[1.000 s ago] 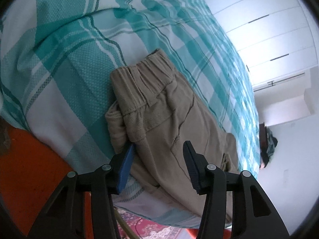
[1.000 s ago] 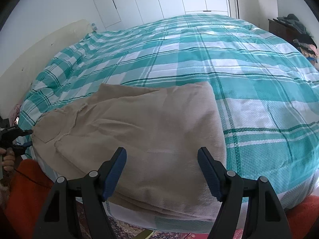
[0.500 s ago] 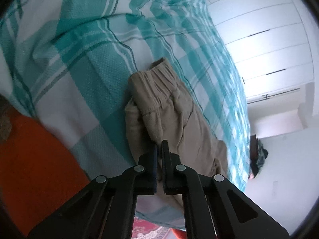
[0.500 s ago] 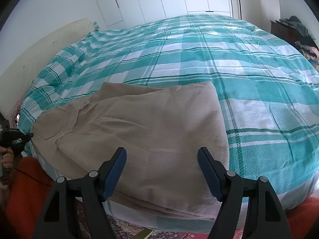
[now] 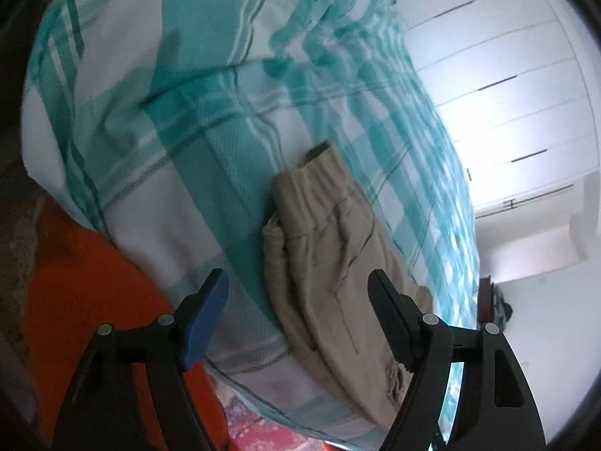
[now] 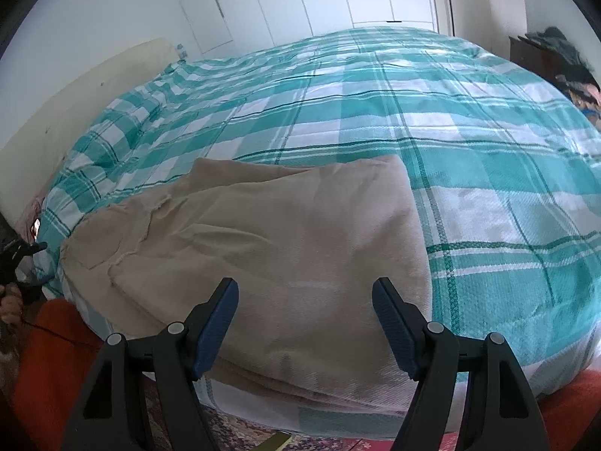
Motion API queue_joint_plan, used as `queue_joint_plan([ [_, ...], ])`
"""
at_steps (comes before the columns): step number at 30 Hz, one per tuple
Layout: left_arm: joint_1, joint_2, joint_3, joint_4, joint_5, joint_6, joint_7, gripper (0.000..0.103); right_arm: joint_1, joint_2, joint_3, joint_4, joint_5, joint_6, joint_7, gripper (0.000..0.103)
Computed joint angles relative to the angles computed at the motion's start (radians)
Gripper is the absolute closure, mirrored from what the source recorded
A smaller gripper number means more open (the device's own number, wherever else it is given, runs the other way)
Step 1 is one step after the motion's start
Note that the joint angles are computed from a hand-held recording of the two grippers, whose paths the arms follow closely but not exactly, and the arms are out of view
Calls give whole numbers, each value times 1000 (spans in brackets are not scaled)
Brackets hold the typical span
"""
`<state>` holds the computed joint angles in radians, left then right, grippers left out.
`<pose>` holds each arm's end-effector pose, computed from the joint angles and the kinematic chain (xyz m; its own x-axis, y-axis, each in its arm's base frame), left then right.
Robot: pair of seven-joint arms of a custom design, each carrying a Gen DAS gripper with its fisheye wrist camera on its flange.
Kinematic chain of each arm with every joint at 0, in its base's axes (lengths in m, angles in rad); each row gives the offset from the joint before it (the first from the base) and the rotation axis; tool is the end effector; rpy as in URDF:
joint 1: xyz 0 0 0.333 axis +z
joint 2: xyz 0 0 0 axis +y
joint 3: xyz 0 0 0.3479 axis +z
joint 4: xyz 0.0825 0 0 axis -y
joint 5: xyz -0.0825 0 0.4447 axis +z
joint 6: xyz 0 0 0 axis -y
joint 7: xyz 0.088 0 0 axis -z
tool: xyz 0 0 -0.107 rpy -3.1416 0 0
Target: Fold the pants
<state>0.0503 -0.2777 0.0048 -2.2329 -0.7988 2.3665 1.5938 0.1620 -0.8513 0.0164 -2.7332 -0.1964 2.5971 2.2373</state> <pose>0.5516 0.0220 0.5404 0.2879 -0.6935 0.6604 -0.8131 -0.5414 -0.2141 0.3711 0.0713 0.5432 -0.2597 -0.9357 -0.2389 -0.6975 0.3528 -0.6237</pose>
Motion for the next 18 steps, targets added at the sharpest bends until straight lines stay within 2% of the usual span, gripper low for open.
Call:
queue_joint_plan([
  [3,-4,30,-10,17,19,-13,-3,29,-2,8,-4,2,7,5,5,29],
  [5,-16,36,-16,21,6,-3,28,44,1,10,-3,5,6,5,-1,29],
  [6,-14,41,-27,26,35,6,14,45,3,10,-2,6,5,4,-4,29],
  [8,-10,50,-39,31,77,24,-12,52,7,6,-2,5,4,-2,-11,29],
  [12,-13,105,-39,68,66,4,-52,53,2,1,-3,2,7,3,-8,29],
  [13,-12,108,-43,69,71,13,-59,61,1,2,-2,2,8,5,-5,29],
  [14,-10,106,-51,69,102,28,-75,80,1,3,-5,2,11,8,-3,30],
  [16,-13,100,-54,69,116,38,-75,87,1,6,-7,2,15,12,-2,30],
  [18,-19,78,-48,64,93,41,-57,89,2,6,-9,1,17,16,-4,29],
])
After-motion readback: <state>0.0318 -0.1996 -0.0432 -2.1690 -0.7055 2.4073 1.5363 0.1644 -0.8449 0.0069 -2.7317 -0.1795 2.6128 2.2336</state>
